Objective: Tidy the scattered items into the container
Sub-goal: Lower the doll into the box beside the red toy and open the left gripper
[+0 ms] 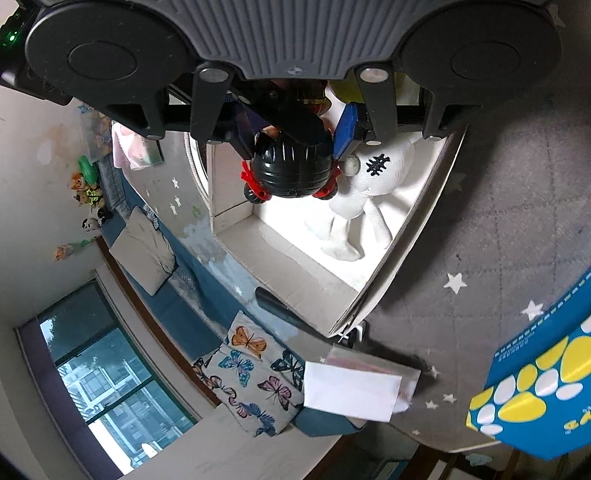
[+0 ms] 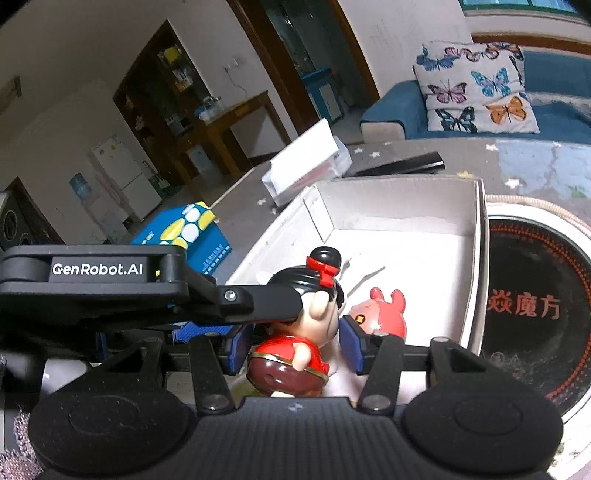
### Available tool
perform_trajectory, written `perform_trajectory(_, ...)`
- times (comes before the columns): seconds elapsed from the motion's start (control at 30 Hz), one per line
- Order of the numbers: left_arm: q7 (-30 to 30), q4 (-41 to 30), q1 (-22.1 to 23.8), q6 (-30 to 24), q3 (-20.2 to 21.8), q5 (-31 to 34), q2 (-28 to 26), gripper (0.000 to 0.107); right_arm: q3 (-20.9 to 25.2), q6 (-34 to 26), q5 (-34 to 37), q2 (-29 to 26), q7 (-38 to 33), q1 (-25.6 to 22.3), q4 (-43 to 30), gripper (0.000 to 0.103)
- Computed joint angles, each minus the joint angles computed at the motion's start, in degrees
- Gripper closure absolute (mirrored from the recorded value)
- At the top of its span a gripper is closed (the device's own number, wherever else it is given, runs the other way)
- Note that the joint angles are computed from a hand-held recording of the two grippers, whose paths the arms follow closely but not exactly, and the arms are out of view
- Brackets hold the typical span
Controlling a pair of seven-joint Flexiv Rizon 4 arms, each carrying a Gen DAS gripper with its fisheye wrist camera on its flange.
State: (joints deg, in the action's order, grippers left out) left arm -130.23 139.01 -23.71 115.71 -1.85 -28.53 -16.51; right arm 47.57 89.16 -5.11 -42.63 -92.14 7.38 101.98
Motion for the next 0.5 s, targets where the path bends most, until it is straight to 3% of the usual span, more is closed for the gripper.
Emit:
perform_trajectory(0.13,-3.5,-0.3,5.0,-0.2,-2.5,5.7,-0.8,0.057,-3.0,0.0,-0.2,0.7,0.8,2.5,-0.3,0.051)
perform_trajectory(0.4,-6.0,-1.1,8.2,-0.4,-3.5,10.8,-2.3,0.057,-9.4,-1.9,-0.8,2.3,1.8,8.0,-1.7,0.051)
perform_trajectory(0.5,-5.1,-1.3,6.6,-1.1,-2.0,10.1,-2.5,0.057,-11.1,-2.8,-0.8,2.5,1.7,9.7,-2.4,0.051)
